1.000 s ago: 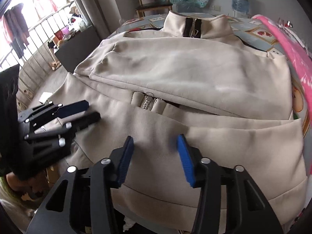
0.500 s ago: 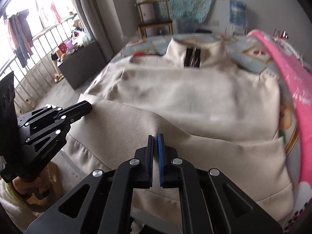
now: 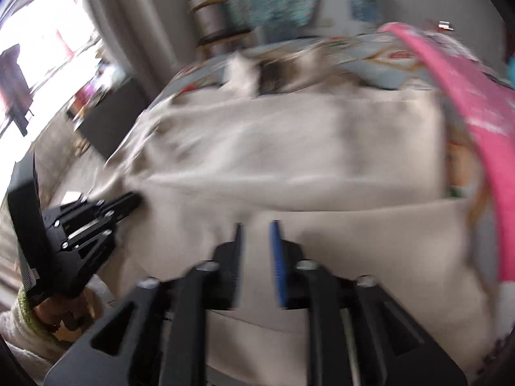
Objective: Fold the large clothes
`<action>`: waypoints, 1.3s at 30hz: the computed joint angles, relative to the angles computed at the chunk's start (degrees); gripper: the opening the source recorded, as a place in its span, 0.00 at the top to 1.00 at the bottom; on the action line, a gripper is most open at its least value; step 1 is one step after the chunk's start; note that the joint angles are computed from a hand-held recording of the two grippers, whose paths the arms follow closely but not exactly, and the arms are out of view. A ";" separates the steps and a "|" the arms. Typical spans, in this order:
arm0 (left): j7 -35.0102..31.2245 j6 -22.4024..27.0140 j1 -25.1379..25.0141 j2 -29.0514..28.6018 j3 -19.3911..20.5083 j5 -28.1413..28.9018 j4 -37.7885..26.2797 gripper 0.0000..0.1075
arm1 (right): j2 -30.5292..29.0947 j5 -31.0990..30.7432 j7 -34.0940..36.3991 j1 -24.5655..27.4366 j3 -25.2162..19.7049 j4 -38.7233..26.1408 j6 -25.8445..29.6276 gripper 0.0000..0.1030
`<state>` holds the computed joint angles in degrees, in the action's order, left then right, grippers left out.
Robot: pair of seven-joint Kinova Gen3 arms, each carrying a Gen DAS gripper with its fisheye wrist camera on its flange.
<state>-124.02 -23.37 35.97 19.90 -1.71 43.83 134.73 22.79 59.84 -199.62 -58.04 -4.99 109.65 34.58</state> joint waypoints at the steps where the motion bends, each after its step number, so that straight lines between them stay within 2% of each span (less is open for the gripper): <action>1: -0.18 0.08 -0.02 0.01 -0.05 -0.04 -0.02 0.98 | -1.87 -0.84 -0.66 -1.48 1.49 2.04 2.33 0.56; 4: -0.74 0.31 0.07 -0.08 -0.19 0.06 0.02 0.98 | -3.73 -5.78 -0.19 -6.18 6.28 4.14 8.94 0.56; 6: -0.98 0.45 0.15 -0.20 -0.28 0.27 0.03 0.98 | -4.62 -7.26 -1.54 -4.09 5.58 6.29 10.04 0.56; 9: -2.27 0.89 0.80 -0.23 -0.84 1.71 -0.25 0.98 | -5.62 -3.84 -6.03 3.52 0.35 10.00 5.57 0.56; 12: -4.63 1.25 1.97 -0.27 -1.64 4.34 -0.61 0.98 | -5.74 2.04 -10.89 9.10 -2.62 12.81 -0.82 0.56; 15: -7.13 0.44 3.12 -0.05 -1.81 7.14 -0.74 0.98 | -4.65 6.19 -13.21 9.28 -0.89 13.57 -4.64 0.56; 16: -7.96 0.07 3.39 0.04 -1.71 8.08 -0.79 0.98 | -4.64 7.46 -14.23 9.40 -1.07 13.94 -4.79 0.57; 17: -8.67 -0.39 3.55 0.15 -1.49 8.86 -0.80 0.98 | -4.69 9.47 -15.59 10.57 -2.31 14.18 -5.19 0.63; 18: -9.15 -0.84 3.57 0.16 -1.15 9.47 -0.73 0.98 | -4.56 10.55 -16.30 10.68 -3.01 14.04 -4.66 0.77; 19: -9.31 -1.30 3.37 0.22 -0.68 9.71 -0.63 0.98 | -4.55 10.81 -16.07 9.73 -2.97 13.81 -3.20 0.86; 21: -9.41 -1.51 2.65 0.18 0.16 9.74 -0.55 0.98 | -5.15 12.42 -18.10 6.90 -3.09 13.72 1.13 0.90; 24: -10.11 -1.73 2.30 0.25 0.69 10.44 -0.60 0.98 | -5.92 13.71 -21.16 3.95 -3.85 13.85 7.19 0.92; 26: -10.81 -2.56 2.66 0.44 0.86 11.36 -0.54 0.98 | -4.53 13.01 -20.58 6.11 -5.86 13.04 8.16 0.92; 29: -11.27 -2.99 2.35 0.47 1.57 11.99 -0.51 0.98 | 0.40 8.72 -14.58 7.73 -5.89 9.91 9.55 0.92; 30: -10.69 -2.99 1.85 0.43 1.98 11.27 -0.37 0.98 | 1.03 8.11 -13.36 6.55 -5.11 9.37 10.86 0.88; 31: -10.75 -3.00 1.82 0.41 2.06 11.23 -0.39 0.98 | 0.75 6.77 -12.73 5.92 -4.89 8.98 12.20 0.78; 32: -10.97 -3.09 1.96 0.40 2.05 11.48 -0.36 0.98 | -0.16 5.98 -12.86 5.91 -5.20 9.05 13.31 0.73; 33: -10.82 -3.17 1.82 0.37 2.21 11.17 -0.25 0.98 | -1.21 5.68 -13.91 4.83 -4.47 9.66 13.82 0.66; 37: -9.49 -3.39 1.38 0.26 2.68 9.64 0.21 0.98 | -6.45 7.25 -21.96 1.82 -6.35 12.88 18.52 0.65; 39: -8.60 -3.53 1.15 0.27 2.82 8.80 0.44 0.98 | -7.79 9.37 -24.23 1.52 -8.22 13.63 18.29 0.65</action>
